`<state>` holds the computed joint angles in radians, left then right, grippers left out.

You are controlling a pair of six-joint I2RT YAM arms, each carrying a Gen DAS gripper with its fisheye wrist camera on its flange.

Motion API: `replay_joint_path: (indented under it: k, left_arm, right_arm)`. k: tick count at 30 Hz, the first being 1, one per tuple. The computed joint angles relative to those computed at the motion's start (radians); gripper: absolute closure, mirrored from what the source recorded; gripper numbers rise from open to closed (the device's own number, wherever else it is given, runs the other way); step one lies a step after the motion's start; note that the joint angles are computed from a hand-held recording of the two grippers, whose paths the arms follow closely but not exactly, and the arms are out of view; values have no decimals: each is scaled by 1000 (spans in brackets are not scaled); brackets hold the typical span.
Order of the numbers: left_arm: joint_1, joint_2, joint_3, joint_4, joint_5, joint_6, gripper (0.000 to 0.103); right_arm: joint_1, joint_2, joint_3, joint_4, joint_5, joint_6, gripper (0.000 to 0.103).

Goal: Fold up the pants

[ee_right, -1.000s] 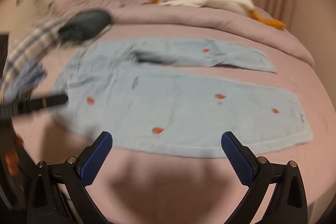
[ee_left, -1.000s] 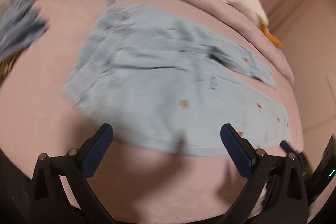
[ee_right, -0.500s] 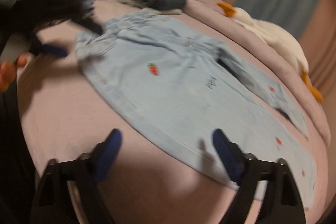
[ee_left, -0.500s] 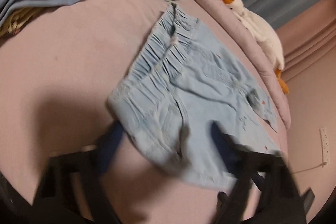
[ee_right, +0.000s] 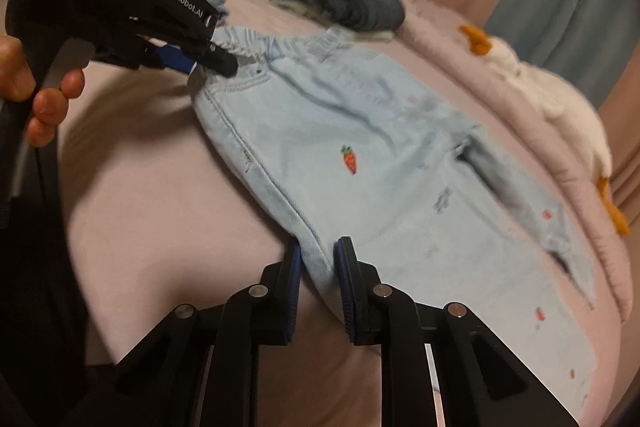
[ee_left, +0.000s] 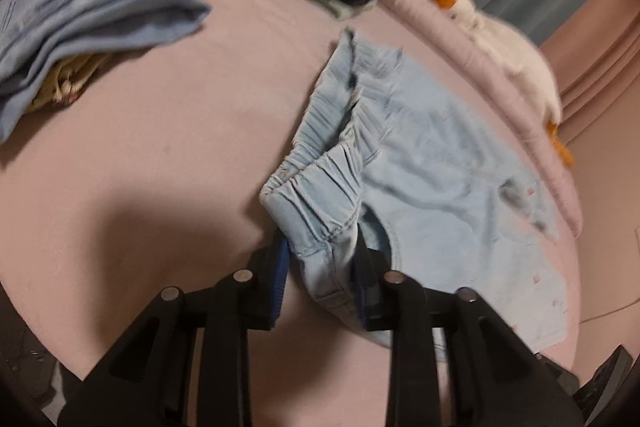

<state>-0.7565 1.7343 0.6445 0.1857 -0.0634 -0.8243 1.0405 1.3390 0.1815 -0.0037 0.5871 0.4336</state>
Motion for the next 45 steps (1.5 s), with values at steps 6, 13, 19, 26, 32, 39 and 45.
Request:
replay_joint_path:
  k: [6, 13, 19, 26, 32, 39, 45]
  left_arm:
    - [-17, -134, 0, -118, -107, 171, 50]
    - [-73, 64, 191, -58, -75, 368, 47]
    - [-25, 201, 269, -125, 48, 532, 49]
    - [78, 260, 495, -187, 76, 678, 34]
    - [172, 588, 1051, -448, 93, 802, 34]
    - [284, 910, 1656, -936, 327, 964, 35]
    - [295, 1025, 1862, -1130, 368, 1068, 62]
  right_arm:
    - [-142, -245, -27, -112, -181, -92, 68]
    - [-686, -476, -68, -117, -421, -293, 44]
    - [-1055, -275, -84, -85, -560, -552, 41]
    - [-1380, -242, 118, -270, -662, -860, 37]
    - [-1293, 296, 596, -72, -733, -848, 37]
    - [-1219, 734, 1102, -235, -701, -911, 37]
    - [-1236, 918, 1320, -455, -758, -983, 38]
